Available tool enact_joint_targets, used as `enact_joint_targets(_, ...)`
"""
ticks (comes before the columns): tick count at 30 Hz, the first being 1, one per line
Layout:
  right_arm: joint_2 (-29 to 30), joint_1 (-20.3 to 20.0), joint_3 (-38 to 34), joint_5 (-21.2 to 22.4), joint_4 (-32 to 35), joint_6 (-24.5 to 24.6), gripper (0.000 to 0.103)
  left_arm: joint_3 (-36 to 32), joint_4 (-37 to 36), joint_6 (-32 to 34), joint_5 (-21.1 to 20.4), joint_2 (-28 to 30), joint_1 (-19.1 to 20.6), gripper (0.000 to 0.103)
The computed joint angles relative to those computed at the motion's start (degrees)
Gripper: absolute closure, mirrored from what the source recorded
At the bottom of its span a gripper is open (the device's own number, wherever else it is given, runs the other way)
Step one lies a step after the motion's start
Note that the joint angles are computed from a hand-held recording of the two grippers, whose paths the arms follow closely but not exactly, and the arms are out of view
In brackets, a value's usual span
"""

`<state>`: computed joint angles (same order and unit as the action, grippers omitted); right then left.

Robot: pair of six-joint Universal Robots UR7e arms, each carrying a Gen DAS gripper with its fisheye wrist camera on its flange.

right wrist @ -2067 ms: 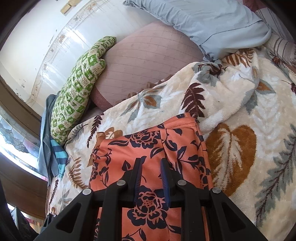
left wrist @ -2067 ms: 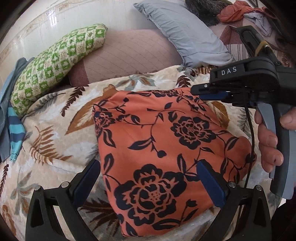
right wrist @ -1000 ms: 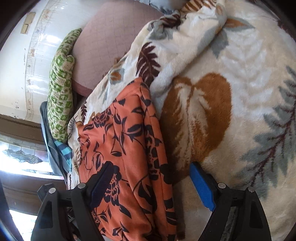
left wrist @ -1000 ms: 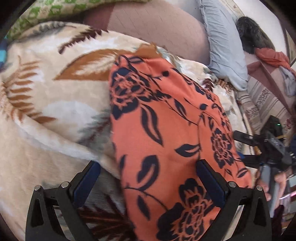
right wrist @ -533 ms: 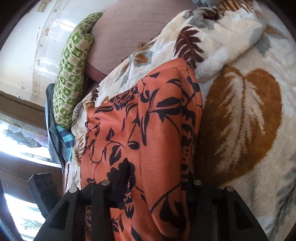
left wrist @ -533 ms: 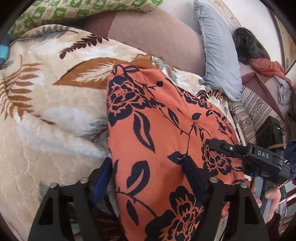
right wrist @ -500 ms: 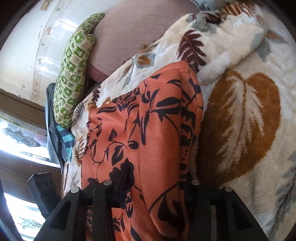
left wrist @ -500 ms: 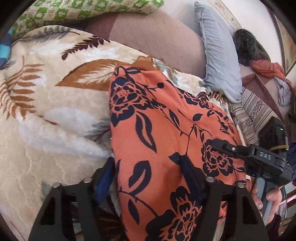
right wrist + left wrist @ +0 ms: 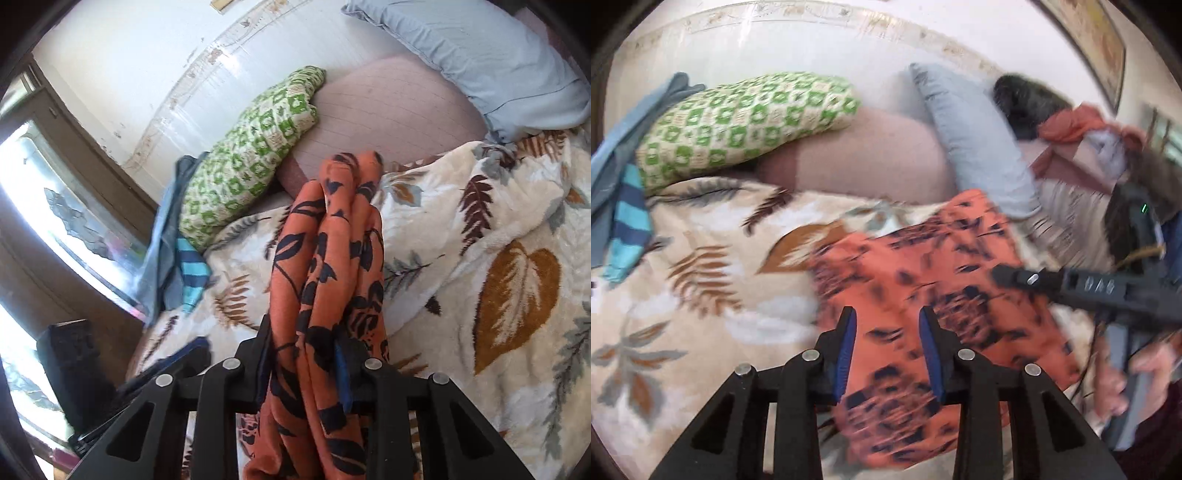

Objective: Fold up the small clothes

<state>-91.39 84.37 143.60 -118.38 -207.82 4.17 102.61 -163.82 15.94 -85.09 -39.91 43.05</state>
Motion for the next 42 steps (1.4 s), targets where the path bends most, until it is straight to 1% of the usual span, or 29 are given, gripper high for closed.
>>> enact_joint_targets(1, 0.5, -0.3, -0.4, -1.9, 1.1, 1.2, 0.073, -0.4, 1.5, -1.1, 2.2, 0.4, 0.4, 0.045)
enact_joint_targets(3, -0.3, -3.8, 0.2, -0.9, 3.1, 4.1, 0.072, -2.6, 5.6, -4.1, 5.0, 1.9, 1.5, 0.025)
enact_joint_targets(5, -3.2, -8.4, 1.4, 2.6, 6.5, 6.4, 0.069, -5.6, 9.7, -6.8, 4.4, 3.8, 2.9, 0.023)
enact_joint_targets(6, -4.8, -10.7, 1.9, 4.4, 8.4, 7.6, 0.068, -7.6, 12.4, -8.6, 3.2, 4.9, 3.6, 0.023)
enact_joint_targets(8, -8.3, -14.7, 3.0, 7.7, 12.2, 9.6, 0.063, -11.1, 17.1, -12.4, -1.1, 6.9, 4.9, 0.022)
enact_joint_targets(9, -9.6, -16.5, 3.1, 9.1, 13.8, 10.1, 0.047, -12.6, 19.0, -14.1, -3.9, 7.9, 5.6, 0.018)
enact_joint_targets(10, -10.2, -17.4, 3.1, 9.4, 14.3, 10.2, 0.037, -12.8, 20.0, -15.6, -6.1, 8.2, 5.9, 0.018)
enact_joint_targets(12, -11.1, -19.5, 3.7, 11.0, 12.8, 9.6, 0.036, -13.5, 20.9, -17.2, -8.4, 9.4, 6.0, 0.018)
enact_joint_targets(14, -12.7, -23.2, 4.1, 16.5, 14.0, 9.1, 0.030, -14.1, 21.3, -16.7, -10.1, 10.4, 5.7, 0.018)
enact_joint_targets(16, -13.3, -26.4, 3.9, 21.8, 16.1, 9.4, 0.030, -14.7, 22.4, -15.9, -11.7, 11.5, 5.4, 0.018)
enact_joint_targets(18, -12.8, -30.5, 3.9, 30.3, 17.5, 9.7, 0.030, -14.5, 20.9, -15.7, -11.0, 12.7, 4.7, 0.019)
enact_joint_targets(19, -11.8, -30.8, 3.1, 32.5, 19.5, 9.6, 0.030, -13.6, 18.9, -14.8, -9.9, 12.7, 4.1, 0.026)
enact_joint_targets(20, -9.8, -29.8, 1.9, 32.2, 20.4, 8.9, 0.031, -12.9, 17.8, -13.7, -8.5, 12.6, 3.3, 0.030)
enact_joint_targets(21, -8.2, -28.3, 1.4, 29.6, 19.4, 8.0, 0.034, -12.5, 17.1, -12.7, -7.5, 12.4, 2.8, 0.036)
enact_joint_targets(22, -6.7, -25.8, 0.7, 25.0, 18.3, 7.5, 0.043, -12.4, 16.4, -11.9, -7.7, 12.4, 2.6, 0.043)
enact_joint_targets(23, -6.3, -24.2, 0.3, 22.8, 18.4, 7.1, 0.048, -12.1, 15.6, -11.7, -7.8, 12.2, 2.5, 0.047)
enact_joint_targets(24, -6.4, -23.2, 0.3, 22.2, 18.0, 6.8, 0.059, -12.1, 15.1, -11.6, -8.0, 12.0, 2.4, 0.054)
enact_joint_targets(25, -6.5, -21.9, 0.4, 21.3, 16.9, 6.0, 0.063, -12.0, 14.9, -11.6, -8.4, 11.7, 2.4, 0.057)
enact_joint_targets(28, -4.6, -15.7, 0.4, 15.0, 11.0, 2.0, 0.064, -10.9, 13.5, -11.0, -8.1, 10.1, 1.9, 0.059)
enact_joint_targets(30, -3.2, -12.5, 0.7, 12.9, 6.8, 0.1, 0.064, -9.4, 11.8, -10.4, -8.4, 8.3, 1.8, 0.060)
enact_joint_targets(31, -2.9, -11.2, 0.9, 12.4, 5.0, -0.9, 0.064, -8.7, 10.9, -10.0, -9.5, 7.1, 1.9, 0.060)
enact_joint_targets(32, -2.8, -10.3, 1.2, 12.6, 3.5, -1.8, 0.064, -7.8, 10.1, -9.6, -10.0, 5.7, 2.0, 0.060)
enact_joint_targets(34, -3.3, -9.4, 2.0, 15.1, 1.6, -2.4, 0.064, -5.3, 7.8, -8.0, -9.8, 2.7, 1.9, 0.060)
enact_joint_targets(36, -4.0, -10.0, 2.8, 20.2, 0.8, -2.0, 0.064, -2.8, 6.0, -6.6, -9.2, 0.0, 2.1, 0.059)
enact_joint_targets(38, -4.0, -10.6, 3.1, 24.0, 1.6, -0.7, 0.064, -1.5, 7.0, -6.2, -8.4, -2.0, 2.9, 0.058)
enact_joint_targets(39, -3.8, -11.4, 3.1, 25.7, 2.7, 0.2, 0.064, -1.3, 8.1, -6.5, -7.4, -2.2, 3.0, 0.058)
enact_joint_targets(40, -3.0, -12.1, 2.9, 26.9, 4.0, 1.3, 0.064, -1.3, 10.3, -7.1, -4.8, -2.3, 3.0, 0.052)
enact_joint_targets(41, -1.5, -12.3, 2.1, 26.8, 5.7, 2.8, 0.064, -1.9, 13.7, -8.0, -1.8, -2.0, 3.0, 0.050)
enact_joint_targets(42, -0.4, -12.7, 1.2, 25.8, 9.2, 4.9, 0.062, -2.6, 17.4, -9.1, 1.2, -1.3, 3.1, 0.050)
